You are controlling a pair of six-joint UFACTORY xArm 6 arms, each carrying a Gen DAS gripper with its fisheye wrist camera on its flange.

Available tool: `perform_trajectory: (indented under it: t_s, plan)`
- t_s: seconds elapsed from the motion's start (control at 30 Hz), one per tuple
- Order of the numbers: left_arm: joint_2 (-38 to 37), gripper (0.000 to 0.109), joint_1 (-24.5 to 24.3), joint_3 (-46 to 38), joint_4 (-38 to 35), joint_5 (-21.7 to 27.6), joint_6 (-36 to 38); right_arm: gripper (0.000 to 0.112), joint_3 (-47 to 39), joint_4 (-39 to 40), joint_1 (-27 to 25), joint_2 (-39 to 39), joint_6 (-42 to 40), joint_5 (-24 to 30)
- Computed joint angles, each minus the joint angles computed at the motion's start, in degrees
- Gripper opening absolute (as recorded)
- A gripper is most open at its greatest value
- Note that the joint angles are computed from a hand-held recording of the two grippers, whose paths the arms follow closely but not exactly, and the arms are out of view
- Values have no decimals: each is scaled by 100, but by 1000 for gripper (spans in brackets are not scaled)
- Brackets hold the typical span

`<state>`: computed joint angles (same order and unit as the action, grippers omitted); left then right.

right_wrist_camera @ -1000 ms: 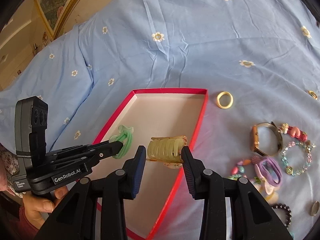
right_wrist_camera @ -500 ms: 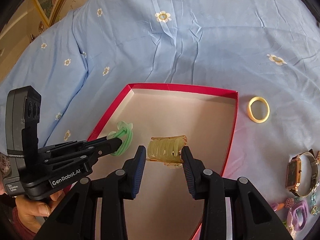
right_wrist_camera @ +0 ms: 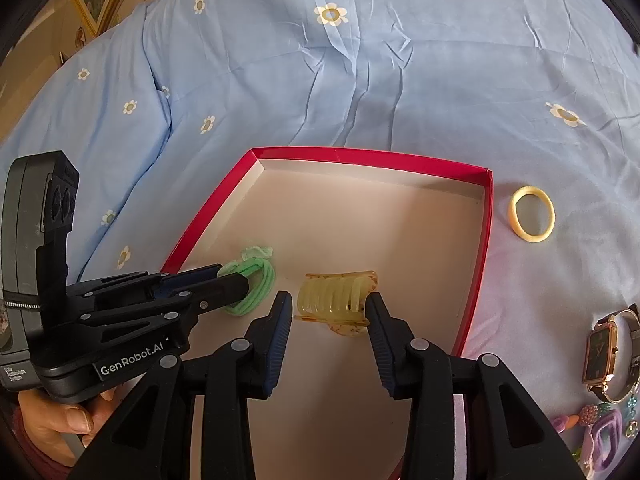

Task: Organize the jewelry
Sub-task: 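Carry both items into the red box and open both tools, then grasp the gold watch with the left tool while the right tool grasps the pink charm strap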

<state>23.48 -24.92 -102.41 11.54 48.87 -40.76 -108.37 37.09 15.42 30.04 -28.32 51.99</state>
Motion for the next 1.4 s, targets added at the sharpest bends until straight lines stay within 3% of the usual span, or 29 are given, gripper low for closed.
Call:
perform_trajectory:
  t_s: [0.13, 0.6, 0.97, 1.4]
  plan:
    - [-196, 36, -21, 173, 177, 5, -187, 41, 191, 118, -23, -172, -113, -72]
    - [-860, 43, -391, 899, 113, -650, -692, 46, 1703, 746, -517, -1508, -525, -471]
    - [-486, 47, -796, 268, -106, -548, -441, 46, 2511, 823, -1023, -2213, -612, -692]
    - [265, 47, -1038, -833, -309, -172, -50, 46, 2908, 705, -1634, -2452, -507, -915]
